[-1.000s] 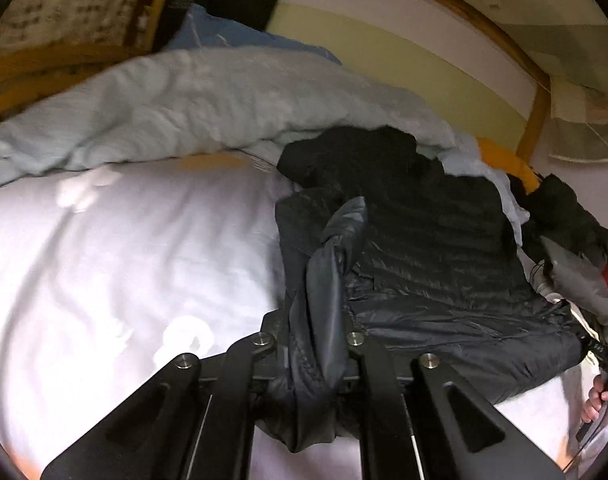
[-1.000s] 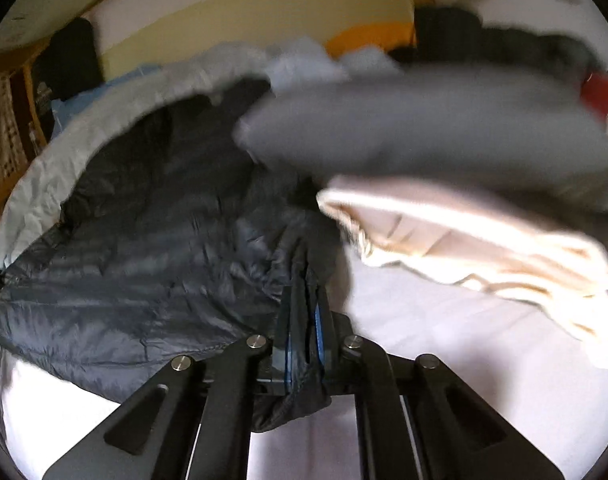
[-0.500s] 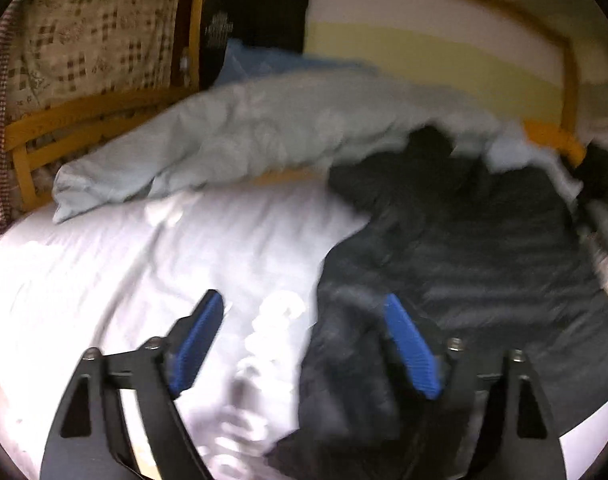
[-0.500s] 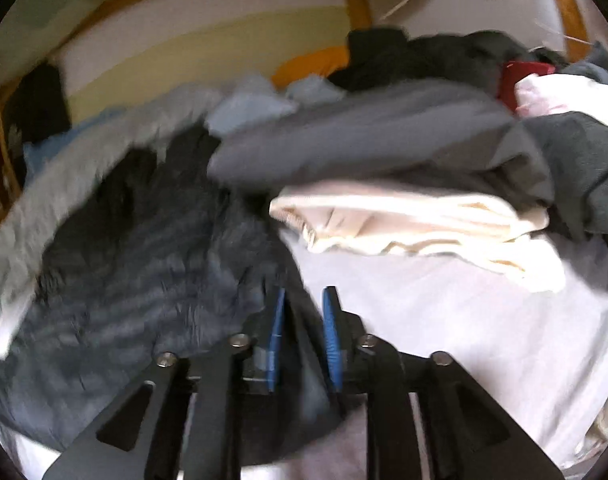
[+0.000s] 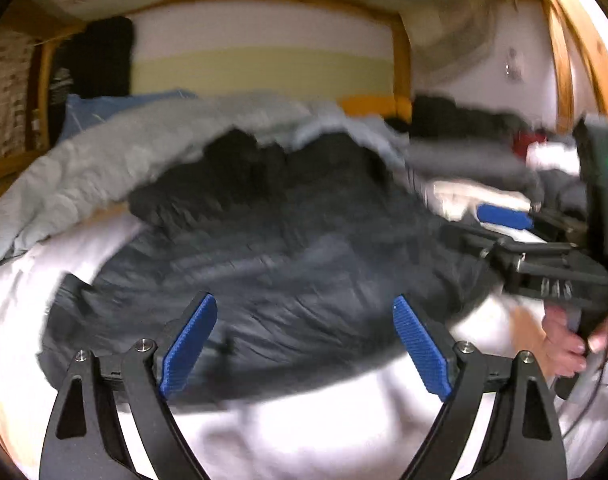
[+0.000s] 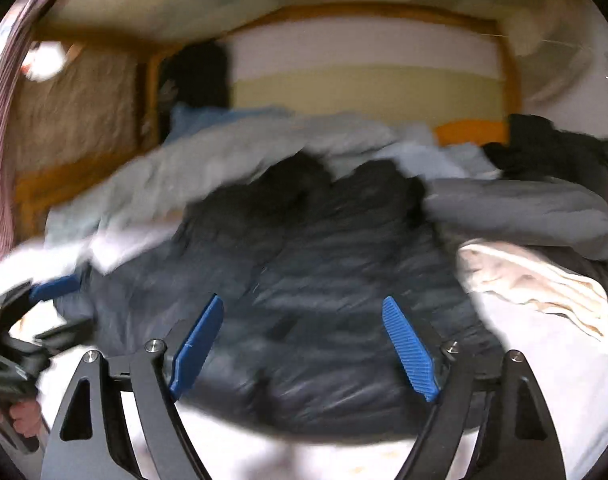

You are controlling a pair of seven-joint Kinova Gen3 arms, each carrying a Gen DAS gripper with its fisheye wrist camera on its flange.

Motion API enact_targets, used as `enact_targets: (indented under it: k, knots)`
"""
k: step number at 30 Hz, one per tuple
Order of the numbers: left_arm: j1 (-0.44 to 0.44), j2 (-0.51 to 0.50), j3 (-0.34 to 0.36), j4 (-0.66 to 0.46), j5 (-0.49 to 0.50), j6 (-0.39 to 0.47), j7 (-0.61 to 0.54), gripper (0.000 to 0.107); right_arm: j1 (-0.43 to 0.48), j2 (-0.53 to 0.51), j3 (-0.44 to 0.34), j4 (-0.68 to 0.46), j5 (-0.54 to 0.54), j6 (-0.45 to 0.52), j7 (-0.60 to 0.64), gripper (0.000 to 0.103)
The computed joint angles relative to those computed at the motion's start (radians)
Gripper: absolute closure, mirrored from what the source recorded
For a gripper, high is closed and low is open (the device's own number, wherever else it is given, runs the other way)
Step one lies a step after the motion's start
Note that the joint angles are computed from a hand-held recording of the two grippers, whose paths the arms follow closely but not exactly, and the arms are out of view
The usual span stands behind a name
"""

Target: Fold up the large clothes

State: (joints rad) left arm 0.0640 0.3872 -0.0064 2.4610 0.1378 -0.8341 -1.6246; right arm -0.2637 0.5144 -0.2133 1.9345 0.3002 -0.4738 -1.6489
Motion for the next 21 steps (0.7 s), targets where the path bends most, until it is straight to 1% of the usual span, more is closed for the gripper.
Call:
enact_targets:
  k: [2, 3, 4, 5, 6, 7, 8, 9, 11, 13, 14, 15, 16, 17, 19, 21]
  knots:
    - [-0.027, 0.033, 0.024, -0.062, -0.007, 0.081, -0.035, 0.019, -0.080, 0.014, 0.046, -0.025, -0.023, 0.078, 0.031, 0.019]
    - [-0.028, 0.044, 0.023, -0.092, -0.002, 0.122, -0.056, 0.019, -0.100, 0.031, 0.057, -0.045, -0.024, 0.119, 0.022, 0.021]
    - [-0.013, 0.051, 0.003, -0.121, 0.020, 0.163, -0.071, 0.019, -0.106, 0.057, 0.056, -0.066, -0.031, 0.159, -0.003, 0.021]
    - [-0.014, 0.050, 0.001, -0.146, 0.039, 0.203, -0.069, 0.019, -0.093, 0.087, 0.043, -0.100, -0.022, 0.200, -0.043, 0.021]
    - [-0.033, 0.060, 0.005, -0.174, 0.041, 0.244, -0.052, 0.019, -0.061, 0.119, 0.011, -0.136, -0.022, 0.241, -0.083, 0.021]
    - [-0.071, 0.067, 0.026, -0.197, 0.028, 0.285, -0.023, 0.018, -0.024, 0.132, -0.026, -0.166, -0.011, 0.281, -0.107, 0.021]
    - [-0.097, 0.075, 0.029, -0.217, -0.002, 0.324, 0.018, 0.018, -0.004, 0.130, -0.046, -0.185, -0.007, 0.321, -0.114, 0.021]
    - [-0.104, 0.085, 0.020, -0.232, -0.018, 0.347, 0.049, 0.018, 0.002, 0.133, -0.046, -0.205, -0.017, 0.348, -0.105, 0.021]
    - [-0.089, 0.101, -0.001, -0.244, -0.022, 0.356, 0.069, 0.018, -0.002, 0.149, -0.031, -0.230, -0.075, 0.356, -0.043, 0.021]
    - [-0.059, 0.110, -0.027, -0.263, 0.000, 0.388, 0.057, 0.017, -0.013, 0.164, -0.017, -0.239, -0.144, 0.349, 0.034, 0.020]
    - [-0.051, 0.113, -0.034, -0.272, 0.005, 0.403, 0.054, 0.017, -0.029, 0.166, 0.000, -0.238, -0.181, 0.342, 0.070, 0.019]
    - [-0.055, 0.115, -0.031, -0.278, 0.000, 0.416, 0.058, 0.016, -0.063, 0.165, 0.035, -0.231, -0.221, 0.330, 0.100, 0.018]
    - [-0.067, 0.117, -0.021, -0.284, -0.014, 0.427, 0.066, 0.015, -0.097, 0.170, 0.072, -0.241, -0.250, 0.333, 0.119, 0.017]
    - [-0.080, 0.114, -0.012, -0.283, -0.029, 0.427, 0.075, 0.015, -0.115, 0.174, 0.091, -0.248, -0.268, 0.340, 0.132, 0.017]
    - [-0.096, 0.113, 0.001, -0.266, -0.053, 0.393, 0.095, 0.015, -0.119, 0.174, 0.090, -0.260, -0.292, 0.358, 0.160, 0.016]
    - [-0.105, 0.090, 0.005, -0.220, -0.061, 0.328, 0.119, 0.020, -0.089, 0.163, 0.055, -0.245, -0.331, 0.344, 0.199, 0.018]
